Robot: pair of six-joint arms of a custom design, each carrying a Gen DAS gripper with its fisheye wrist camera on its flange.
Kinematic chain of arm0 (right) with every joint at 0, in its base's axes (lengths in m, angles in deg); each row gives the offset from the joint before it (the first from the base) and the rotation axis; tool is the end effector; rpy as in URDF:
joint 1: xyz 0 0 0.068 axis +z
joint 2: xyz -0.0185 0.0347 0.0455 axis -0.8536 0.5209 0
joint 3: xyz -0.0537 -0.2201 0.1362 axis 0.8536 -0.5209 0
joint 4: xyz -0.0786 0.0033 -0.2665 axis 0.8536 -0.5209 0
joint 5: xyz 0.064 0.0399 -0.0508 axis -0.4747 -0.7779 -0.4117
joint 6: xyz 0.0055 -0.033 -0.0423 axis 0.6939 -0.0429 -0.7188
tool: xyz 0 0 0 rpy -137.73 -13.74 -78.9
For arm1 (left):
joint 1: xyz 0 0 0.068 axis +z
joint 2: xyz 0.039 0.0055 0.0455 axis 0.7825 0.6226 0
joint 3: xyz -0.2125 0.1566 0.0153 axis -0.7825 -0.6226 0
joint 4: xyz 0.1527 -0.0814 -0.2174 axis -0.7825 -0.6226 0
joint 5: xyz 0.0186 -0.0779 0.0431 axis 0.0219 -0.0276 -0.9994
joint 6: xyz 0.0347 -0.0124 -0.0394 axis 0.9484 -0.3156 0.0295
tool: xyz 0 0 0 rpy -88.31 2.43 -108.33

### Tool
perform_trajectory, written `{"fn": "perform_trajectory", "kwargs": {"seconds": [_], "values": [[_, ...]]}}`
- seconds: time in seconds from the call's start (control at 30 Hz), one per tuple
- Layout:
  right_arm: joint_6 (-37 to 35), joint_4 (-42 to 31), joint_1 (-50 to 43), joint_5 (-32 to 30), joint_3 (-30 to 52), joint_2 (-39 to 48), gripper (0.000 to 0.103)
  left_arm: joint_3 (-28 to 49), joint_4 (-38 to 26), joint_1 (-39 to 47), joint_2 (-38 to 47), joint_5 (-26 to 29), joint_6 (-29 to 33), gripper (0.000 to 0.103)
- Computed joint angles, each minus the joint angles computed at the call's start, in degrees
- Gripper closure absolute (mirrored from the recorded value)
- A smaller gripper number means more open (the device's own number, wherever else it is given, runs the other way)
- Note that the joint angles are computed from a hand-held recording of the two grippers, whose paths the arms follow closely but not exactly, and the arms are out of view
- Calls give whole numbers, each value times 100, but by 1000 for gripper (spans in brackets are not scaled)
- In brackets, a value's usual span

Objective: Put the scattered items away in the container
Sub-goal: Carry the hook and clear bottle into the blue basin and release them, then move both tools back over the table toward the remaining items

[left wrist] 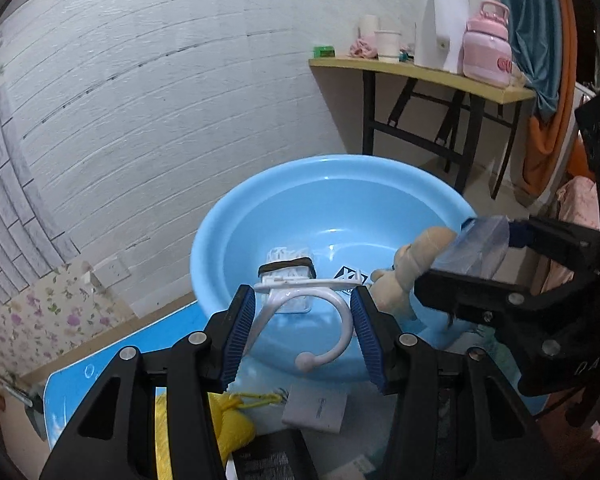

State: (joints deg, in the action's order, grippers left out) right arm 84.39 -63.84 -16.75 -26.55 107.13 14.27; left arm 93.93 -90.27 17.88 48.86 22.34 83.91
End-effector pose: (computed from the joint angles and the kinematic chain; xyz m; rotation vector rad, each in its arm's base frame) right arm 0.1535 0.1282 0.2089 -0.1566 2.2295 0.4605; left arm 0.1781 -0.1104 0.1998 0.5275 2.2493 -0.1041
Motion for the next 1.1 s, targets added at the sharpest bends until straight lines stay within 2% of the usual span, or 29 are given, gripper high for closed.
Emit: {"fn": "perform_trajectory", "kwargs": {"seconds": [0.13, 0.33, 0.53, 0.77, 0.97, 1.1], "values": [[-84, 218, -273, -177, -12, 250, 14, 65, 220, 56, 332, 49, -4, 42], [-183, 442, -472, -356, -69, 335, 14, 52, 273, 72, 408, 86, -41, 42], [-73, 291, -313, -253, -5, 315, 14, -112, -113, 160, -168, 35, -93, 42], [249, -352, 210, 166, 22, -186, 14, -413, -1143, 155, -1518, -155, -291, 40], [803, -1156, 985, 820, 24, -710, 14, -646, -2417, -4, -3010, -461, -629, 30], [1305, -1687, 1672, 1325, 44, -895, 14, -726, -3447, 41, -4095, -512, -827, 18]]}}
